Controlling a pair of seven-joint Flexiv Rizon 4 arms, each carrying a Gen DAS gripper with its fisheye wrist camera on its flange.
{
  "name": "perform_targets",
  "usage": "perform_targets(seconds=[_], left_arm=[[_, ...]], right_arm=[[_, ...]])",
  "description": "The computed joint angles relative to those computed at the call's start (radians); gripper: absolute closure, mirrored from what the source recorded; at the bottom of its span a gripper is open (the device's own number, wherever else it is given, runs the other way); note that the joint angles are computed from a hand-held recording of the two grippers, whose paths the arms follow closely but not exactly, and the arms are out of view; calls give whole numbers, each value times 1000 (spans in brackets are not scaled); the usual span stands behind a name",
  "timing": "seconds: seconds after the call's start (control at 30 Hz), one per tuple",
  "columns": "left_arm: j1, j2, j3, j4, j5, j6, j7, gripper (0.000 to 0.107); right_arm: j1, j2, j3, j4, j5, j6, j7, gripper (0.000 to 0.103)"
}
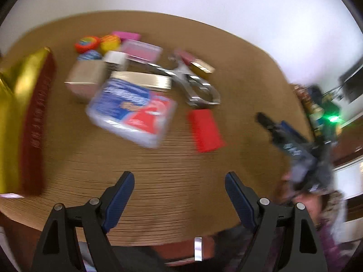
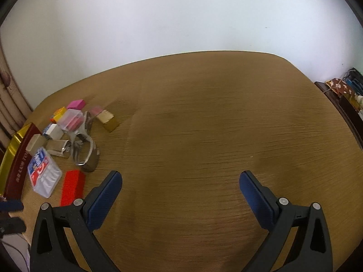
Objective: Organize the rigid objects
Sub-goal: 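Move the left gripper toward the red block beside the items, then close the left gripper on the red block, then lift the red block with the left gripper toward the tin tray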
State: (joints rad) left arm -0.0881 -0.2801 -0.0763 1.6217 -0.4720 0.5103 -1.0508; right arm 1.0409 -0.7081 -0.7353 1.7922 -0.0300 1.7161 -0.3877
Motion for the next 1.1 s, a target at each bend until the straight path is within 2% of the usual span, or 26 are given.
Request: perform_targets(seconds=[0.1,0.27,0.37,0.57,0.7,0.73,0.77,0.8,0.83,1.0,1.1], left_arm=[[-18,-31,-19,-46,-5,-22,-42,22],[-64,-110,-32,-154,56,-58,-152,22],[-107,-152,-16,-211,163,-41,-220,22],[-143,-210,0,-296,270,-82,-311,22],[-158,-215,5,-291,312,-48,-335,23],[-164,-212,7,-282,327,-26,-336,32],[-178,-205,17,-276,365,-3,-340,53],[-187,-199,21,-269,397,20,-332,62],[-184,-194,16,-260,394,30,-322,77],[-129,-165,-15,-199,278,33,-270,77],[-101,-101,-21,-99,215,62,-213,77]], right_arm=[[-8,1,-2,24,21,22,3,0],[-134,18,152,31,99,115,0,0],[-182,18,217,20,141,152,-29,0],[-177,15,233,4,198,159,-99,0],[-206,18,274,4,227,186,-130,0],[-205,15,275,-1,239,188,-134,0],[-205,13,276,-6,247,187,-139,0],[-202,10,274,-11,256,185,-142,0],[-200,9,273,-14,263,184,-144,0],[-203,8,281,-19,278,186,-161,0],[-250,28,337,-18,229,182,-202,0]])
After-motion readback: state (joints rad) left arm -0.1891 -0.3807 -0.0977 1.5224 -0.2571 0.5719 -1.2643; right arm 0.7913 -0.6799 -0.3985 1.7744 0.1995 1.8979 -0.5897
